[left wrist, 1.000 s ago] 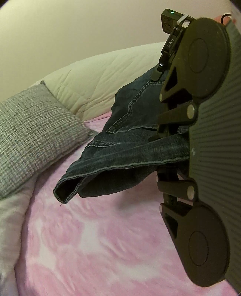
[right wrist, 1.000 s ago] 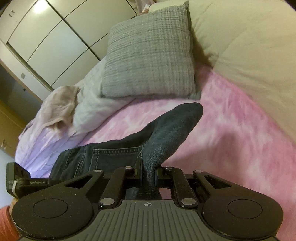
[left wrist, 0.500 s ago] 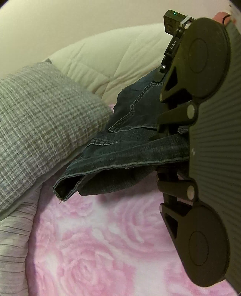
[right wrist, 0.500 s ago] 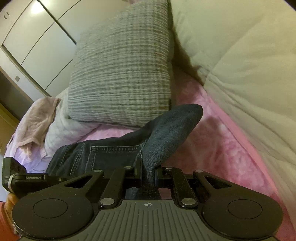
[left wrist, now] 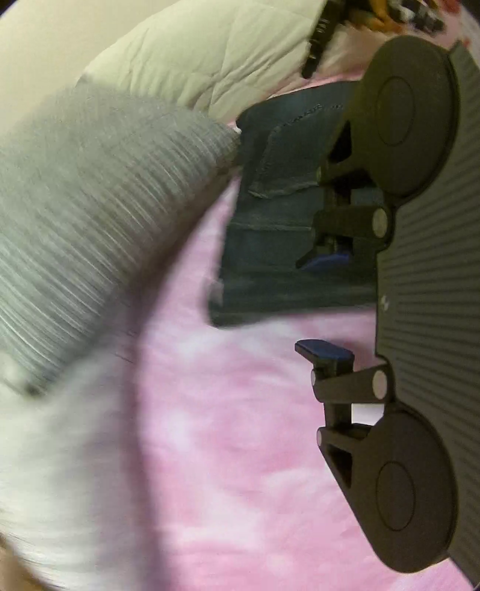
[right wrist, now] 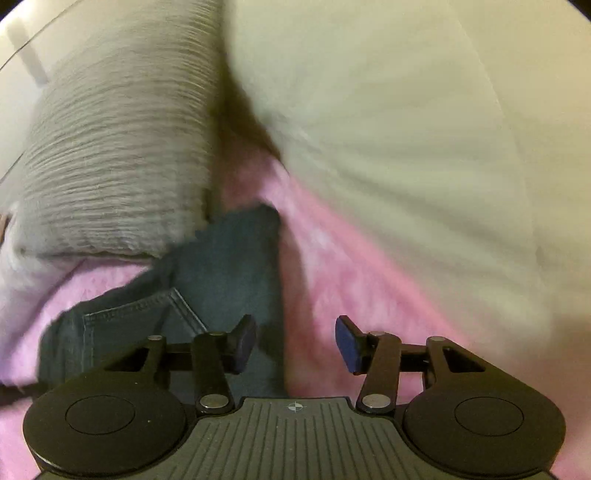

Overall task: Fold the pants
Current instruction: 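Carry the lifted jeans with both grippers toward the grey pillow, then lower the jeans onto the bed below the pillow and open both grippers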

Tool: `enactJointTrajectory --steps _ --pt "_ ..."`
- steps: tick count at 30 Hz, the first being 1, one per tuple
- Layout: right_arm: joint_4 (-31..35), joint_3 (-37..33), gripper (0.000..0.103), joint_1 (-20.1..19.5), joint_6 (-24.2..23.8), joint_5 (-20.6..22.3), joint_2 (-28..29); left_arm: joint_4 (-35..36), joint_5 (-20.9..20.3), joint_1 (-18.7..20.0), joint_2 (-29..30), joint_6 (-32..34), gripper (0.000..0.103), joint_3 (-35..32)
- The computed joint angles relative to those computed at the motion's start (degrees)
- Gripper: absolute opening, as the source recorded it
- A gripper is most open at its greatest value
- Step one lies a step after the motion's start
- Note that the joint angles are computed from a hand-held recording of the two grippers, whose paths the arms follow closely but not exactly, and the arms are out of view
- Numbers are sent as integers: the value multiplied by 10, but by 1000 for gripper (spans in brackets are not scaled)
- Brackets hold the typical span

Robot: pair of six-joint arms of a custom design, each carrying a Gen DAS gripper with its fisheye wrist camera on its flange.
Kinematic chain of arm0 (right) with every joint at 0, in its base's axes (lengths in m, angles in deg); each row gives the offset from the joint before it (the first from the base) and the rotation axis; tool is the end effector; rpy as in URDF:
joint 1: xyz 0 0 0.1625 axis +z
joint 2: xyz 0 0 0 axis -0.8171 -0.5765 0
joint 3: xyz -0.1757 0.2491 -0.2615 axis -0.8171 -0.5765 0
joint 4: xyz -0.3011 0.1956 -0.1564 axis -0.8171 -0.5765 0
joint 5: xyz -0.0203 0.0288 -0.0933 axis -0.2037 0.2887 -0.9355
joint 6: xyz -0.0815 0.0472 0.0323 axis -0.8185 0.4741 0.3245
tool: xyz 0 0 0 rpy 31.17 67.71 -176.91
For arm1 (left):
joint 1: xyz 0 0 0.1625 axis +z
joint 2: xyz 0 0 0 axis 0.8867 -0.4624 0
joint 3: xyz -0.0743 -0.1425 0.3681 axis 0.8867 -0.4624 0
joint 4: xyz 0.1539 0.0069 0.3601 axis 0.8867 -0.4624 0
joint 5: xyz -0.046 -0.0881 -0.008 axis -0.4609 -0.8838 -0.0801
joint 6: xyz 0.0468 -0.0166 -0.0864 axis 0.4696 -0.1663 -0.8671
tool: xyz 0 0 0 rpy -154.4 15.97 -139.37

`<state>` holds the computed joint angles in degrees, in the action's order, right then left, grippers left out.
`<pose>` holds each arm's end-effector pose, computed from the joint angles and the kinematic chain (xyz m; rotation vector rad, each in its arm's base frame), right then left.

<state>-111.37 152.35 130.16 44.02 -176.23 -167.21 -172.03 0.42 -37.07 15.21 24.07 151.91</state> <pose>0.0320 -0.2730 0.4517 0.0044 -2.3085 1.0346 -0.3800 -0.3829 0.0560 0.5491 2.7155 -0.5982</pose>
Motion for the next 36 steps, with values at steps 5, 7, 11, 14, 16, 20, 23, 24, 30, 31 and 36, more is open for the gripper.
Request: enactJointTrajectory --steps 5,7,11,14,16,20,23,24,30,31,36 --pt "-161 13 29 79 -128 -56 114 -44 -1 1 82 117 31 -71" --pt "-205 16 27 77 -146 -62 151 -21 13 8 121 133 28 -102" --pt "-191 11 27 47 -165 -88 190 -17 29 14 149 133 25 -104" --pt "-167 7 27 60 -154 -100 172 11 37 1 136 120 24 -101" --pt "-147 19 27 77 -141 -101 125 23 32 -15 107 101 20 -81" --pt "-29 52 27 139 -80 -138 -2 31 -1 -71 24 52 21 -1" --pt "58 76 27 214 -20 -200 -61 70 -11 -104 0 15 21 28" --pt "82 83 27 226 -5 -212 -74 84 -17 -108 0 -1 21 34" --pt "43 133 30 186 -17 -244 -42 128 0 -108 28 -30 22 12" --pt "60 122 30 197 13 -257 -29 149 -1 -109 28 -36 22 2" --pt "211 59 31 276 150 -277 -39 239 -19 -133 -11 -95 29 -31"
